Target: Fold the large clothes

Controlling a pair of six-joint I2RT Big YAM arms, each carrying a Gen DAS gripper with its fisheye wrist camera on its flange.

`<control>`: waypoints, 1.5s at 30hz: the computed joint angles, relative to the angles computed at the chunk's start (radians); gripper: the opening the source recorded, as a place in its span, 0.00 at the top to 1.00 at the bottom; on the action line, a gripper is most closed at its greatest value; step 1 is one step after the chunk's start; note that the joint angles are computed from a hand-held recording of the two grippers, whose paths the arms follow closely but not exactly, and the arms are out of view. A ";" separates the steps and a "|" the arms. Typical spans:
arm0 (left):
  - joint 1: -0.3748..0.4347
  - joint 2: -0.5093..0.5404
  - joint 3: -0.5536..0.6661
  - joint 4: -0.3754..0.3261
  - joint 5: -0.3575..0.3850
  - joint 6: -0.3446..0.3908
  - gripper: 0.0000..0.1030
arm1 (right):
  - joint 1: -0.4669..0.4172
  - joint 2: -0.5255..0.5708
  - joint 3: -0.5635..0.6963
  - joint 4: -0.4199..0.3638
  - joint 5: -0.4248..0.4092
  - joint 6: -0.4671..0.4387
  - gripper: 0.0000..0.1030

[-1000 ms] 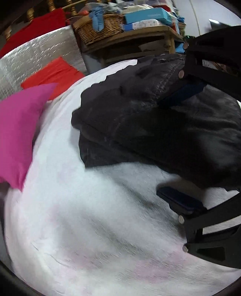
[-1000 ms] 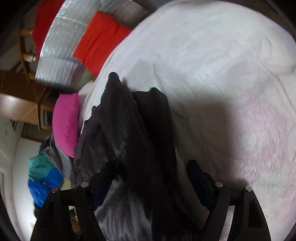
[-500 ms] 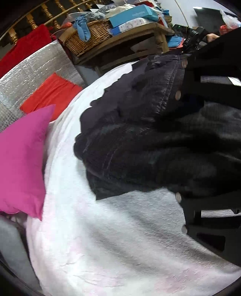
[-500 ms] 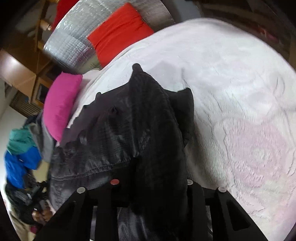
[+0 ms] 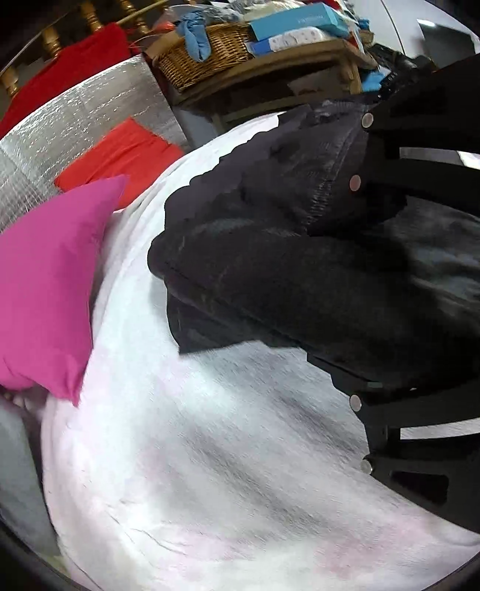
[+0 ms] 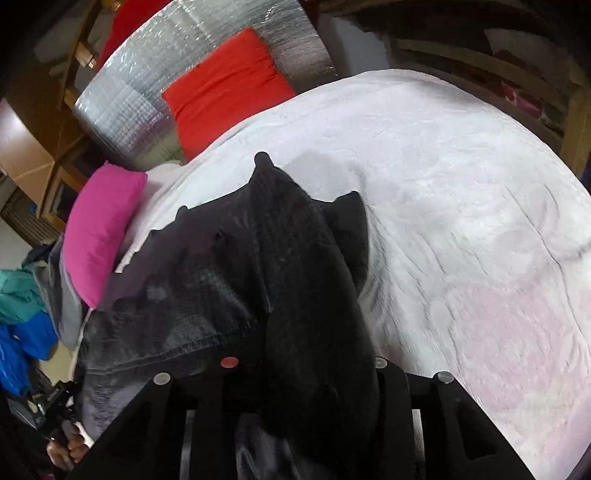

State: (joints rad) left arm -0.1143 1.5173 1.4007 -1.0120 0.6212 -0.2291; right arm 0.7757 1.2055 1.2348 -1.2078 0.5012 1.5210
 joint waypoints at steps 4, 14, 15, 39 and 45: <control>0.038 -0.068 -0.035 0.004 -0.019 -0.010 0.38 | 0.093 -0.071 -0.025 -0.088 0.079 0.146 0.43; 0.074 -0.372 -0.264 0.211 0.003 -0.051 0.21 | 0.334 -0.154 -0.104 0.085 0.250 0.335 0.27; 0.071 -0.365 -0.266 0.162 0.034 -0.044 0.21 | 0.336 -0.152 -0.123 0.159 0.222 0.322 0.25; -0.004 -0.195 -0.281 0.413 0.072 -0.535 0.56 | 0.101 0.019 -0.076 0.266 0.114 0.280 0.58; -0.051 -0.154 -0.216 0.378 -0.052 -0.404 0.56 | 0.078 0.057 -0.031 0.220 0.129 0.190 0.60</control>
